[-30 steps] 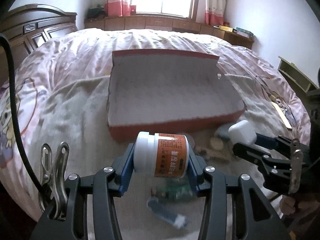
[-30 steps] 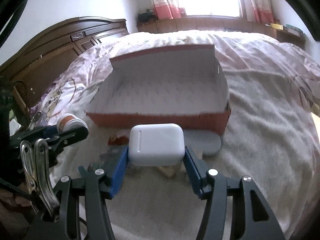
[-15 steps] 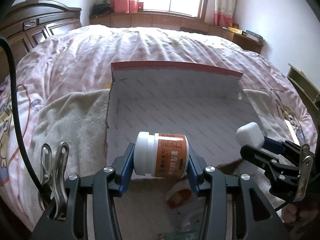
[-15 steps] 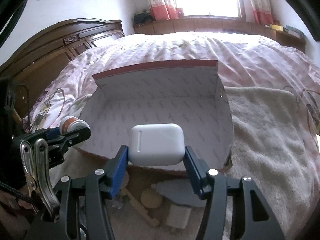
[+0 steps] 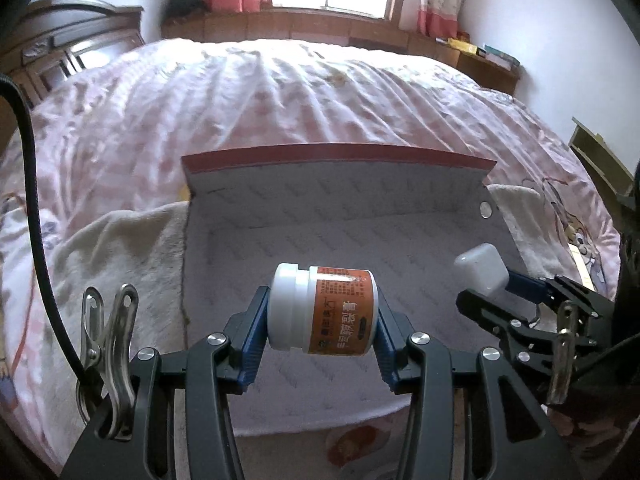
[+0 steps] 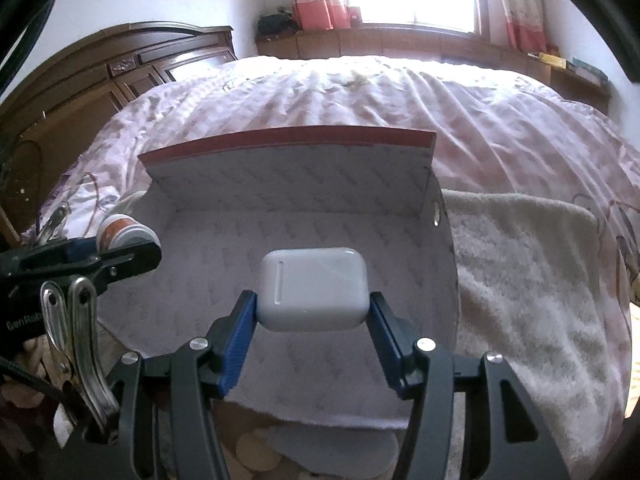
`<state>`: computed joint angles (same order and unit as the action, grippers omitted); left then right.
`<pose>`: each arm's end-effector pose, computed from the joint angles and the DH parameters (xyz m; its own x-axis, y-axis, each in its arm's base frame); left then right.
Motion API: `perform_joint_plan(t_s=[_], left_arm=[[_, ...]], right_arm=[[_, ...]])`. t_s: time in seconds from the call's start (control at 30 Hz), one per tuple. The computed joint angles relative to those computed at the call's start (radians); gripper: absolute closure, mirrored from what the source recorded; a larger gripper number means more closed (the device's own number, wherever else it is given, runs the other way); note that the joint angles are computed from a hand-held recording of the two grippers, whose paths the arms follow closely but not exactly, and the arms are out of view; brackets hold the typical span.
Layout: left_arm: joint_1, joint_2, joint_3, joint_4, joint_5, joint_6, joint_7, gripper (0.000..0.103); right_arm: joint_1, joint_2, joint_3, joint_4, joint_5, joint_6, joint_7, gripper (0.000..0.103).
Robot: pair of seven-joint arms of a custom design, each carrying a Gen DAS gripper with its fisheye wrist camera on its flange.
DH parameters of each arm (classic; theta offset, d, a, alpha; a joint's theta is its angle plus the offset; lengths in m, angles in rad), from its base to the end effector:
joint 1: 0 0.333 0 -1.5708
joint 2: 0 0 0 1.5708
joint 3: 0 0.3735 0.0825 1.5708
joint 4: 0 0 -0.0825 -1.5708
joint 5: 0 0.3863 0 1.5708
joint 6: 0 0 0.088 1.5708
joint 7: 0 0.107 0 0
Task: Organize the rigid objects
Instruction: 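Carry the jar and the white case over the open cardboard box with both tools, then open both tools to drop the jar and the case into the box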
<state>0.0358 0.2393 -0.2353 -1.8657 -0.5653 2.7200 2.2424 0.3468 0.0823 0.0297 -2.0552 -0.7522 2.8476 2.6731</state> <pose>0.6659 -0.1001 0.5120 -0.4297 -0.8937 0.1295 -0.7140 0.2484 -0.6546 0.5559 0.2583 0.5249 -0.0246 -0.9913 -0.1292 -0.6961 0.1098 -0.7095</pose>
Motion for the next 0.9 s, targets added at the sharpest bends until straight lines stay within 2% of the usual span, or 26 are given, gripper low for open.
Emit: perform_joint_plan(t_s=[0.1,0.17,0.23,0.43,0.6,0.67,0.9], left_arm=[[-0.018,0.044,0.028,0.057,0.083,-0.064,-0.079,0.056],[-0.023,0.059,0.033,0.065,0.116,-0.067,-0.117,0.056],[-0.033,0.070,0.039,0.057,0.157,-0.041,-0.154,0.056],[-0.042,0.074,0.029,0.017,0.236,0.031,-0.198,0.055],[-0.033,0.071,0.009,0.004,0.252,0.060,-0.210,0.049],[-0.036,0.066,0.010,-0.007,0.263,0.082,-0.219,0.049],[-0.040,-0.005,0.004,-0.141,0.325,0.265,-0.201,0.049]], right_arm=[[-0.003,0.019,0.001,0.015,0.029,-0.005,-0.033,0.044],[0.000,0.030,0.000,0.023,0.051,-0.013,-0.054,0.044],[0.004,0.038,-0.003,0.028,0.069,-0.016,-0.072,0.044],[0.023,0.042,-0.021,0.033,0.016,-0.022,-0.044,0.044],[0.025,0.034,-0.028,0.024,-0.017,0.001,0.007,0.041],[0.025,0.027,-0.031,0.016,-0.041,0.013,0.039,0.039],[0.021,-0.020,-0.016,-0.022,-0.160,0.025,0.170,0.039]])
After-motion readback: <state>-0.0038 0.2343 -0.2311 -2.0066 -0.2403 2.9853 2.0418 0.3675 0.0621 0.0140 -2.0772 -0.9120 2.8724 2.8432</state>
